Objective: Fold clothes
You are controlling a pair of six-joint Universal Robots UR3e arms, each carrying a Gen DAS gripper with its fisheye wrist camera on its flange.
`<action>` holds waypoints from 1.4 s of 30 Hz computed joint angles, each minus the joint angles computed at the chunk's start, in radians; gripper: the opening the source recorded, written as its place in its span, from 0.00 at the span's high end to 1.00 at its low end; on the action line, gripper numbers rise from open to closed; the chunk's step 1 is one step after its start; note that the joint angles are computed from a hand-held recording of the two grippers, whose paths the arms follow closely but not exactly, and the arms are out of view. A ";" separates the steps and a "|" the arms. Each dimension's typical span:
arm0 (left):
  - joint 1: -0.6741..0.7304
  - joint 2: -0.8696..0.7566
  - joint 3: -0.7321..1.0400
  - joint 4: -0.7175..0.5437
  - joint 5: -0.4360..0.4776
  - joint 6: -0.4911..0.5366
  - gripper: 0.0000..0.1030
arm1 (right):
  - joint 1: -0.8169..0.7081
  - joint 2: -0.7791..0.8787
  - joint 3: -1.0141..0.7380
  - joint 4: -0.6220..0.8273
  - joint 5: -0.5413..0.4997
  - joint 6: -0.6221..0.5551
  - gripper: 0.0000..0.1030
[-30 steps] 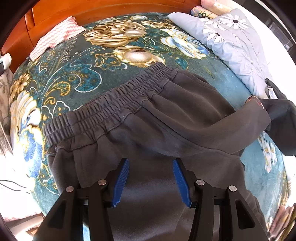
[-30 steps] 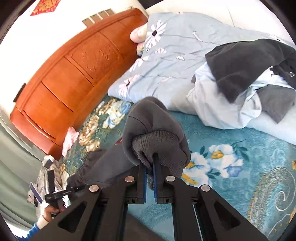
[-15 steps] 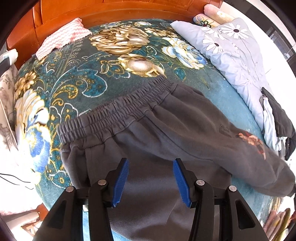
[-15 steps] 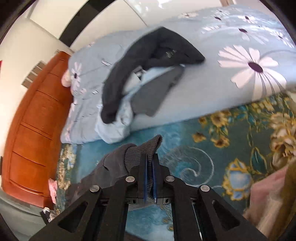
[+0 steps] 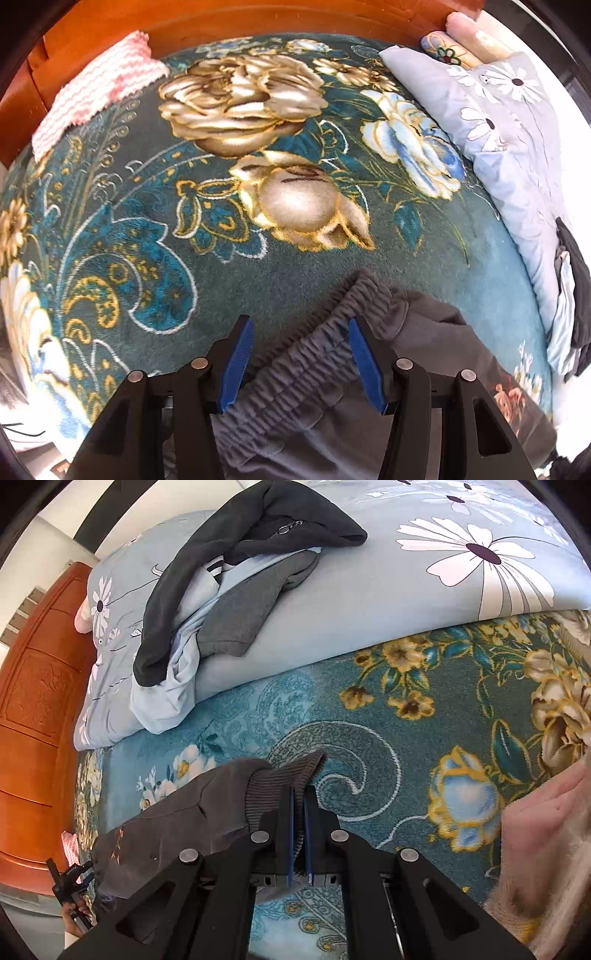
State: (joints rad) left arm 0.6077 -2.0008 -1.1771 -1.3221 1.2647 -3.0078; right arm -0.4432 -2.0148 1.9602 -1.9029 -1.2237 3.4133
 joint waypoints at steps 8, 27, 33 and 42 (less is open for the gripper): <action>-0.092 -0.039 0.038 0.094 0.081 0.082 1.00 | 0.075 0.066 -0.088 -0.016 -0.068 0.035 0.96; 0.155 0.267 -0.181 -0.045 -0.114 0.072 0.96 | 0.167 0.033 -0.086 -0.040 -0.181 0.064 0.97; 0.452 0.645 -0.529 -0.155 -0.189 0.199 0.59 | 0.325 -0.164 -0.023 0.062 -0.097 0.105 0.59; 0.640 0.809 -0.750 -0.299 -0.172 0.334 0.57 | 0.892 -0.279 0.095 0.100 -0.109 0.525 0.51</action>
State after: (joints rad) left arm 1.2479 -1.1918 -1.9269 -1.6206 1.0929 -2.6736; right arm 0.4486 -2.2937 2.0553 -1.8024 -1.3331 3.9383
